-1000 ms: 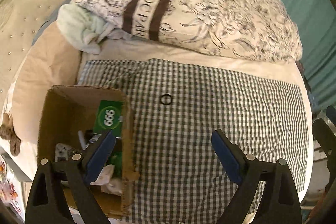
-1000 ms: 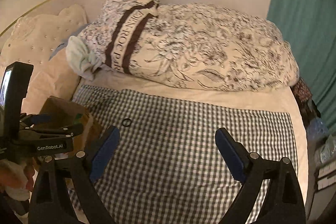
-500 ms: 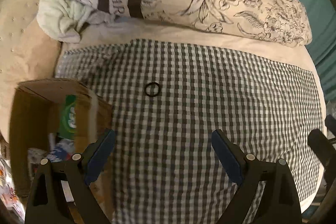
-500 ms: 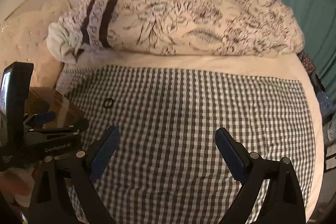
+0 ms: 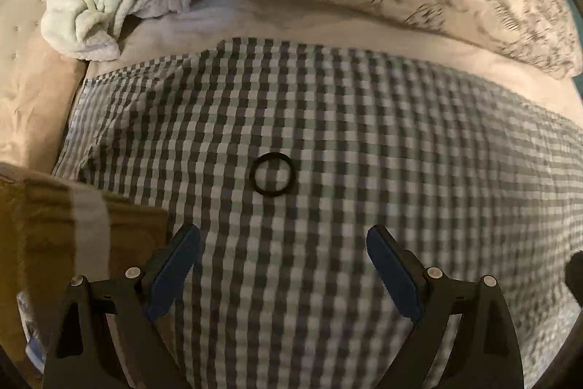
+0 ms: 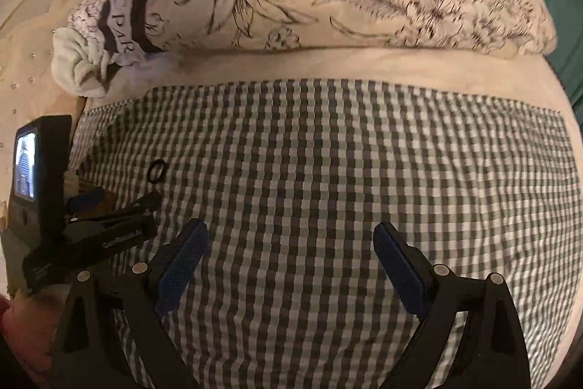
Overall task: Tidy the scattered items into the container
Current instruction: 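Grasp the black hair tie on the bed with left tool, then carry the hair tie into the cardboard box and open left tool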
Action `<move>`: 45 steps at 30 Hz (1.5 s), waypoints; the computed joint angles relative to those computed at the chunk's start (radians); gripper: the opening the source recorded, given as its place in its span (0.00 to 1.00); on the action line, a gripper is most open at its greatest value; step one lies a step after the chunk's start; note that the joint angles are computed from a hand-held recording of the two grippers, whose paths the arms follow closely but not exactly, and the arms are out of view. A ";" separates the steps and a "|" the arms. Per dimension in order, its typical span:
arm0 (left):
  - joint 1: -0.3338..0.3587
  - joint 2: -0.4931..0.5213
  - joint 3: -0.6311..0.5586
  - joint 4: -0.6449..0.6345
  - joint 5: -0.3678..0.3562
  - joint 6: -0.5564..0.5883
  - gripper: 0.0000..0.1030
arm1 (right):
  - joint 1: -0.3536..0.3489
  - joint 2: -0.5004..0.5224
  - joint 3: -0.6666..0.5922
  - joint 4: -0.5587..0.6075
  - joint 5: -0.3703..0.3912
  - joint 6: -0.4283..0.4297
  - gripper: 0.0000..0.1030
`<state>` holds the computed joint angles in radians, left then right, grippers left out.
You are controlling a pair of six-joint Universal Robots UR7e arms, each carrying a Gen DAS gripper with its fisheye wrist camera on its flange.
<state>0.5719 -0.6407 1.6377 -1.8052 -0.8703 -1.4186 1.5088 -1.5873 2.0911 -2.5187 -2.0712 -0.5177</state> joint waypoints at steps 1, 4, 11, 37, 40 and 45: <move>0.012 0.009 -0.007 0.010 0.000 -0.004 0.92 | -0.005 0.012 -0.007 0.005 0.003 0.003 0.90; 0.038 0.021 -0.015 0.032 0.021 -0.032 0.92 | -0.020 0.048 -0.029 0.002 -0.002 -0.001 0.90; 0.109 0.036 -0.027 0.021 0.028 -0.006 0.92 | -0.051 0.106 -0.080 0.018 0.005 0.031 0.90; 0.025 -0.097 0.097 -0.277 -0.008 0.171 0.06 | 0.014 0.084 -0.103 0.049 0.023 0.048 0.90; -0.012 -0.117 0.081 -0.240 -0.005 0.153 0.06 | 0.039 0.045 -0.091 0.063 0.026 0.050 0.90; -0.075 -0.142 0.057 -0.189 0.029 0.141 0.06 | 0.084 -0.026 -0.065 0.095 0.037 0.063 0.90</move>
